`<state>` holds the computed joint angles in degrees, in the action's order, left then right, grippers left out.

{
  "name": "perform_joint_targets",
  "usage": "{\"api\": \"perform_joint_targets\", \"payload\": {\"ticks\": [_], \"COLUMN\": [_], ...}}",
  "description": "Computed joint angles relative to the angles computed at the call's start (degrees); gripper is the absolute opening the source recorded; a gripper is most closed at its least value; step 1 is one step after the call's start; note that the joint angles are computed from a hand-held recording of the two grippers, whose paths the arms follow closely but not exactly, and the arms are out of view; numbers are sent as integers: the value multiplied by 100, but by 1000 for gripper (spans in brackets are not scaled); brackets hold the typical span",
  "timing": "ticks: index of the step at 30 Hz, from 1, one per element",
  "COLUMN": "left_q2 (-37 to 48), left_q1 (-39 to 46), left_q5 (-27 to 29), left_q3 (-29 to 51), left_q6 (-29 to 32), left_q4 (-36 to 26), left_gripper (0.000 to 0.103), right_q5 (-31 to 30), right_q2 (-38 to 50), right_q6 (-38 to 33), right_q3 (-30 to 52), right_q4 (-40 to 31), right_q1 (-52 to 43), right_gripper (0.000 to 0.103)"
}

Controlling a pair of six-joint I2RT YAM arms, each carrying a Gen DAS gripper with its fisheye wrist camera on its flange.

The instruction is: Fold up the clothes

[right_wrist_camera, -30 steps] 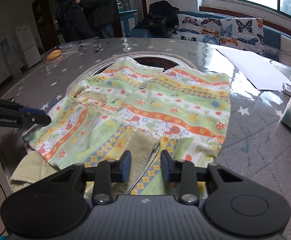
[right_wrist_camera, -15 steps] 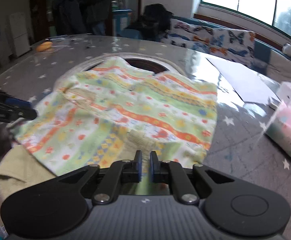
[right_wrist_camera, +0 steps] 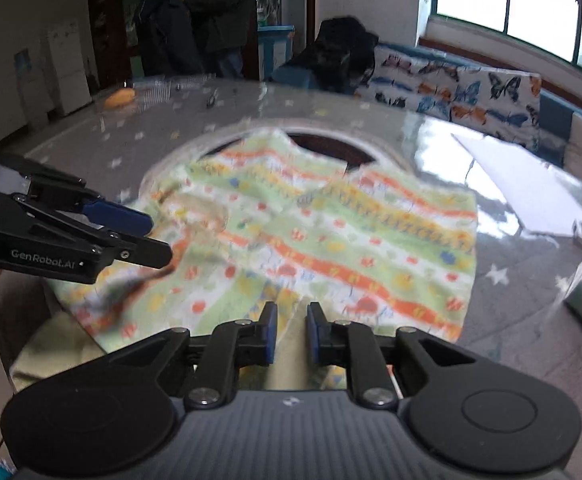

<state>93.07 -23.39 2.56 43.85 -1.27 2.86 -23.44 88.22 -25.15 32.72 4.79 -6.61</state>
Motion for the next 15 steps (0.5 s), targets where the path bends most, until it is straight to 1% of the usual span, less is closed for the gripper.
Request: {"api": "perform_joint_targets", "payload": {"ticks": [3, 6, 9, 12, 15], "left_q2": [45, -118, -286, -746, -1392], "left_q1": [-73, -59, -46, -79, -154], "left_q5": [-126, -78, -97, -128, -196], "left_q3": [-114, -219, -333, -545, -817], "left_q6": [122, 92, 85, 63, -11], "left_q4": [138, 89, -16, -293, -662], "left_gripper": [44, 45, 45, 47, 55], "right_q5": [-31, -246, -295, -229, -380], "right_q2": [-156, -619, -729, -764, -950], "right_q6": [-235, -443, -725, -835, -890], "right_q3": [-99, -252, -370, -525, -471], "right_q4": [-183, -532, -712, -613, -959], "right_q1": [-66, -178, -199, -204, -341], "right_gripper": [19, 20, 20, 22, 26]}}
